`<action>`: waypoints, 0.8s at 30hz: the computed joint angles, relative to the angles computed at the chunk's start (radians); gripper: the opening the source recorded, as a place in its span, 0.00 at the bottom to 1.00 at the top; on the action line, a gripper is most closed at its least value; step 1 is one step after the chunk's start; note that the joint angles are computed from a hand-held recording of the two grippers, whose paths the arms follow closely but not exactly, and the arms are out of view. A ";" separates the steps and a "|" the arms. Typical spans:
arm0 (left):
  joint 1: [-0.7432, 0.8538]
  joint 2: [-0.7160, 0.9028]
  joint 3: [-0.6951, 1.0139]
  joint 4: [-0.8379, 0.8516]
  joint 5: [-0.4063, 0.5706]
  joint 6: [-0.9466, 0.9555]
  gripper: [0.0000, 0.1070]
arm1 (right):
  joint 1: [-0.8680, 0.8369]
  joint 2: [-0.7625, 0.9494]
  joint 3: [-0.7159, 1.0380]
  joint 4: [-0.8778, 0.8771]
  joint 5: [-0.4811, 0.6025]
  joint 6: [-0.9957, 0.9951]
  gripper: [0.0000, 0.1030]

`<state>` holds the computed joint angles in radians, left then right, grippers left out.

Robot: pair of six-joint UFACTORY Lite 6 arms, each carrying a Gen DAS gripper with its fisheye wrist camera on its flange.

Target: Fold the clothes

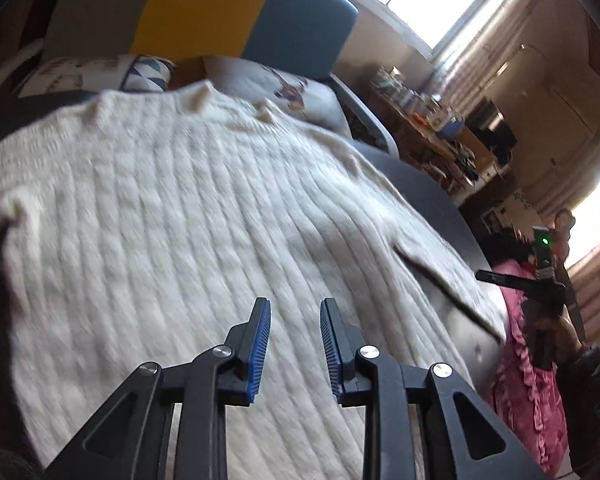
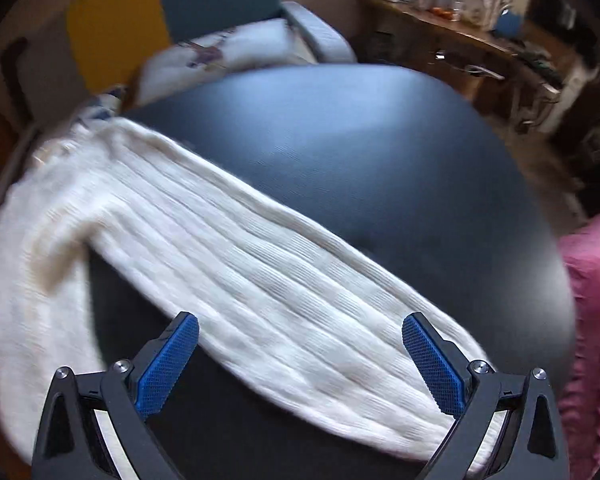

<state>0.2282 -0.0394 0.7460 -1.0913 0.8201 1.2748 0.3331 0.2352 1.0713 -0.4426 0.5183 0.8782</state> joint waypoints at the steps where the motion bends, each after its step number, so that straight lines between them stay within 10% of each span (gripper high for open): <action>1: -0.020 -0.037 -0.045 0.013 -0.009 -0.007 0.24 | -0.002 -0.007 -0.037 -0.060 -0.005 0.055 0.99; 4: -0.099 -0.118 -0.149 0.062 -0.066 -0.053 0.24 | 0.012 0.040 -0.078 -0.242 0.013 0.191 0.73; 7: -0.168 -0.165 -0.224 0.086 -0.142 -0.075 0.24 | -0.003 0.072 -0.089 -0.360 -0.043 0.283 0.72; 13: -0.181 -0.183 -0.253 0.076 -0.155 -0.093 0.24 | -0.160 0.170 0.001 -0.371 -0.108 0.222 0.98; 24: -0.222 -0.229 -0.262 0.132 -0.182 -0.168 0.24 | -0.359 0.501 0.458 -0.121 -0.050 -0.162 1.00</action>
<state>0.0061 -0.2686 0.4842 -0.9595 0.6384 1.1066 -0.0260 0.7362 1.5297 -0.5638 0.4678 0.7162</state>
